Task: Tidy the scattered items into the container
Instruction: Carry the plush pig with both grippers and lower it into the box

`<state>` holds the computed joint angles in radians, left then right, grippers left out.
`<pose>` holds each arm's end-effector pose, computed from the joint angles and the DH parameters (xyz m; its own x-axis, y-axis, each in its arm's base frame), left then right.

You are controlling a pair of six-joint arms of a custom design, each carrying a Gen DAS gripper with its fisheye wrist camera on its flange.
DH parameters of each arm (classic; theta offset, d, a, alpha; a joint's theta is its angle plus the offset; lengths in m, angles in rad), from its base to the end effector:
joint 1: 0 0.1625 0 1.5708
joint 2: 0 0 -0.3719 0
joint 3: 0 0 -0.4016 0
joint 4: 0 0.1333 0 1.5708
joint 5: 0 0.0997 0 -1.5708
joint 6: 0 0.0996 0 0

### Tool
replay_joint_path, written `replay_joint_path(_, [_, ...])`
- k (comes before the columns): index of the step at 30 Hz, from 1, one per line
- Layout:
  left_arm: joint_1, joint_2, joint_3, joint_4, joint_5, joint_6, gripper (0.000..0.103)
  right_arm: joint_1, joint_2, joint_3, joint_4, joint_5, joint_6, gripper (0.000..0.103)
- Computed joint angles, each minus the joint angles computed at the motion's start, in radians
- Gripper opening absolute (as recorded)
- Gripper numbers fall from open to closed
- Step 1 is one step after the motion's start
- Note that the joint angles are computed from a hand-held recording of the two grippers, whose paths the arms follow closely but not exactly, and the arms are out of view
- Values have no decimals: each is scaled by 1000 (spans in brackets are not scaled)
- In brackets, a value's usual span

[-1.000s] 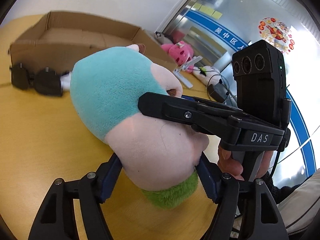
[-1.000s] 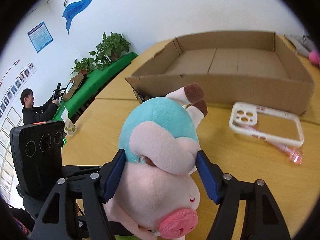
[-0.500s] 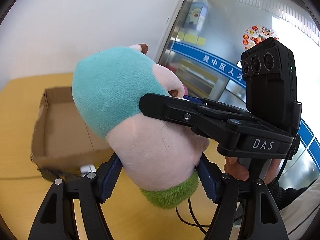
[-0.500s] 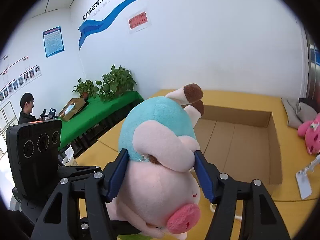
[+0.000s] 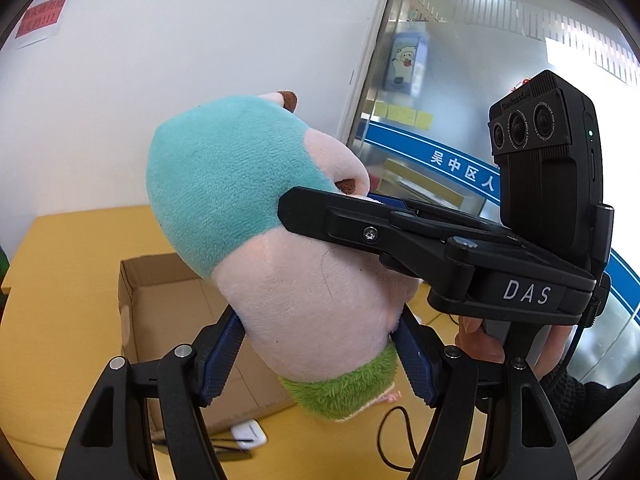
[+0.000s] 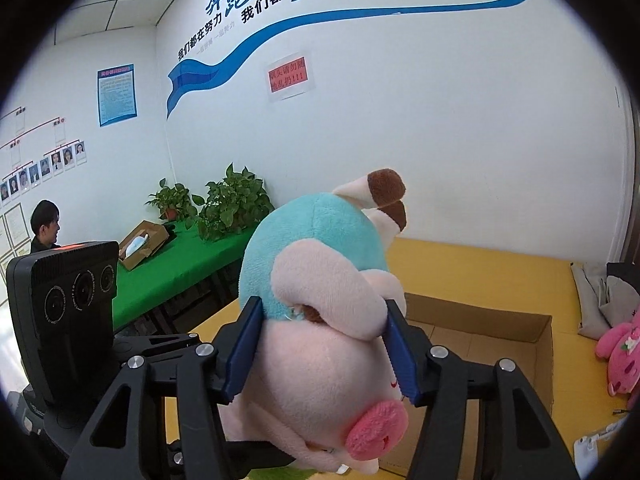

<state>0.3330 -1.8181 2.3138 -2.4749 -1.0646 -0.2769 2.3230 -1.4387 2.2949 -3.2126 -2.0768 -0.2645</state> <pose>-0.3076 -0.2985 0.2917 -0.6872 0.6525 -0.3195 0.7064 0.4973 -0.5037 0.3656 -0.2663 0.2367 -0.7163 -0.4702 0.5156 -0.6944 0.4075 -0.5931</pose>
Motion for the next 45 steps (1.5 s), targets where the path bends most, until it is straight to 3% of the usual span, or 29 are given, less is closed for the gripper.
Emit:
replay_joint_path(6, [151,150,-155,-24,-60,129,76,-82,66,-103,24,66,-38,57])
replay_joint_path(13, [313,322,-327,-2,-129,200,76,-197,187,-248,61,138,-61,57])
replay_joint_path(27, [618,596,-467,103,-265,204,76,-456,430,-330,86,189,-3,57])
replay_joint_path(30, [649,626,-486,129,-250,182,76,-497,484,-352,81,214,15,57])
replay_joint_path(33, [651,661,-522,194,-191,134,76,-517,528,-373,81,224,26,57])
replay_joint_path(37, [634,707,-559,267,-101,91,72,-512,599,-397,42,159,-21,58])
replay_joint_path(40, [634,692,-542,253,-104,82,72,-525,599,-391,41,173,-30,58])
replay_joint_path(45, [626,676,-531,251,-78,93,72,-558,539,-359,103,248,24,58])
